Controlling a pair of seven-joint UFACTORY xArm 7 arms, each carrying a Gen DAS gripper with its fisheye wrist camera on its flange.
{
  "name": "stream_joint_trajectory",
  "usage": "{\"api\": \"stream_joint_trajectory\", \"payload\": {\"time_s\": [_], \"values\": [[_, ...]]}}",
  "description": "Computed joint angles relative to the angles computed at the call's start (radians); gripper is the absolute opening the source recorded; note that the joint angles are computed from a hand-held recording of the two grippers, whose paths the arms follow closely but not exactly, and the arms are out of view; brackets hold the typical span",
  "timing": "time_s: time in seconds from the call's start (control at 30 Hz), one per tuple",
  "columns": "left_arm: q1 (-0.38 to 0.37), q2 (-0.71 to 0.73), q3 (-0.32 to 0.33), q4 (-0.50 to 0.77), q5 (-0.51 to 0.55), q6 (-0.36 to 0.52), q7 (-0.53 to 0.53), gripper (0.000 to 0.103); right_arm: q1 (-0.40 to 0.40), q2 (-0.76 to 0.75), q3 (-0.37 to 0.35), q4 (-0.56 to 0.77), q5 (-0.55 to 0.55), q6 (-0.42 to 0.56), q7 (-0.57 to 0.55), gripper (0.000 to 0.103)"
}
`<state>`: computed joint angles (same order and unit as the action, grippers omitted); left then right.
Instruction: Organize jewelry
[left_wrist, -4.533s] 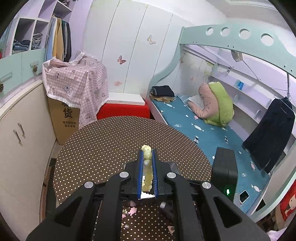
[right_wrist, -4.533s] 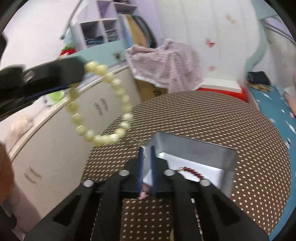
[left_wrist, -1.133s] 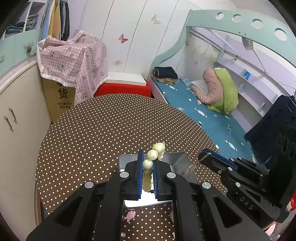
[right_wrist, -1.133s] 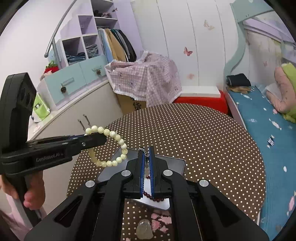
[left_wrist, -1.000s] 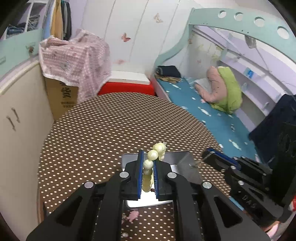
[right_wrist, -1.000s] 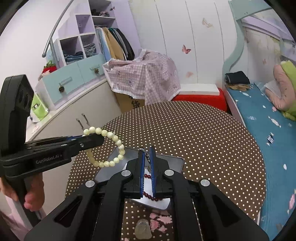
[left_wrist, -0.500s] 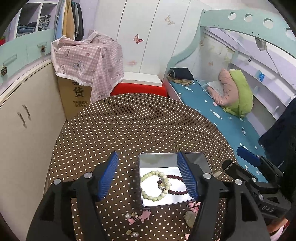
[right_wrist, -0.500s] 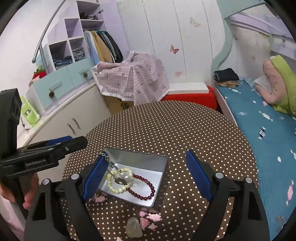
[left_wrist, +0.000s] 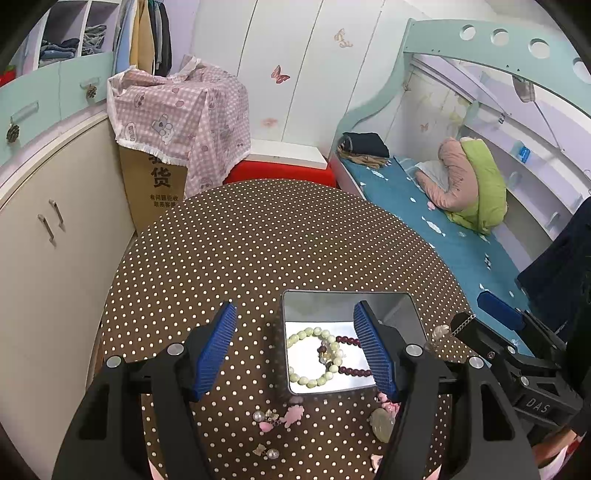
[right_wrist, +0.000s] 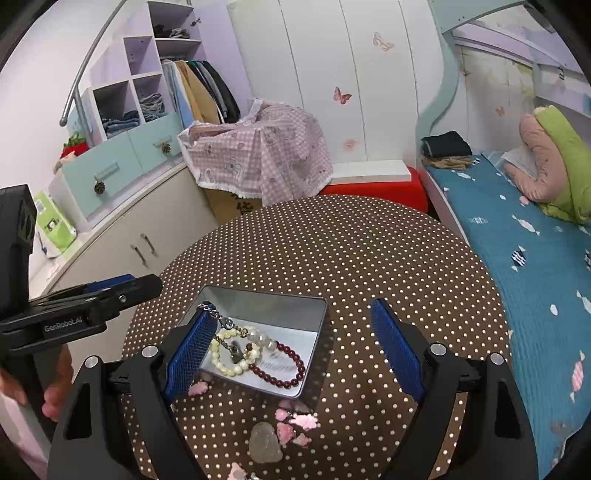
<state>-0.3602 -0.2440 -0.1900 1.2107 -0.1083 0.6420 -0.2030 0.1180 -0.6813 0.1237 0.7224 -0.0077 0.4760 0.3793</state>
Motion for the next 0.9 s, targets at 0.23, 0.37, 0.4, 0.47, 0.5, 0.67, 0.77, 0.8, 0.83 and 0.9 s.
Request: {"api": "stream_joint_trajectory", "payload": {"time_s": [0.23, 0.37, 0.4, 0.47, 0.5, 0.67, 0.77, 0.8, 0.83, 0.9], "values": [[-0.001, -0.022, 0.001, -0.022, -0.005, 0.016, -0.003, 0.064, -0.066, 0.095, 0.090, 0.106, -0.136, 0.151, -0.009, 0.083], [-0.003, -0.033, 0.000, -0.033, -0.005, 0.021, -0.008, 0.064, -0.125, 0.176, 0.184, 0.202, -0.348, 0.322, 0.026, 0.083], [-0.003, -0.035, 0.001, -0.036, -0.007, 0.022, -0.008, 0.064, -0.100, 0.184, 0.160, 0.209, -0.335, 0.334, 0.005, 0.083], [0.001, -0.040, 0.001, -0.042, -0.004, 0.029, -0.013, 0.064, -0.041, 0.202, 0.101, 0.229, -0.276, 0.368, -0.057, 0.083], [0.003, -0.041, 0.001, -0.043, 0.000, 0.035, -0.014, 0.064, 0.005, 0.215, 0.050, 0.247, -0.206, 0.387, -0.131, 0.083], [0.006, -0.045, -0.001, -0.041, 0.008, 0.047, -0.022, 0.064, 0.063, 0.370, -0.080, 0.496, 0.045, 0.716, -0.354, 0.083], [0.004, -0.048, 0.003, -0.041, -0.003, 0.041, -0.018, 0.064, 0.027, 0.505, -0.114, 0.688, 0.161, 0.933, -0.361, 0.083], [0.005, -0.049, 0.003, -0.041, -0.004, 0.039, -0.018, 0.064, 0.009, 0.523, -0.118, 0.718, 0.174, 0.964, -0.337, 0.083], [0.005, -0.049, 0.004, -0.040, -0.005, 0.036, -0.017, 0.064, -0.001, 0.522, -0.112, 0.724, 0.170, 0.960, -0.328, 0.083], [0.004, -0.049, 0.006, -0.038, -0.007, 0.035, -0.009, 0.064, -0.010, 0.471, -0.097, 0.676, 0.148, 0.886, -0.331, 0.083]]}}
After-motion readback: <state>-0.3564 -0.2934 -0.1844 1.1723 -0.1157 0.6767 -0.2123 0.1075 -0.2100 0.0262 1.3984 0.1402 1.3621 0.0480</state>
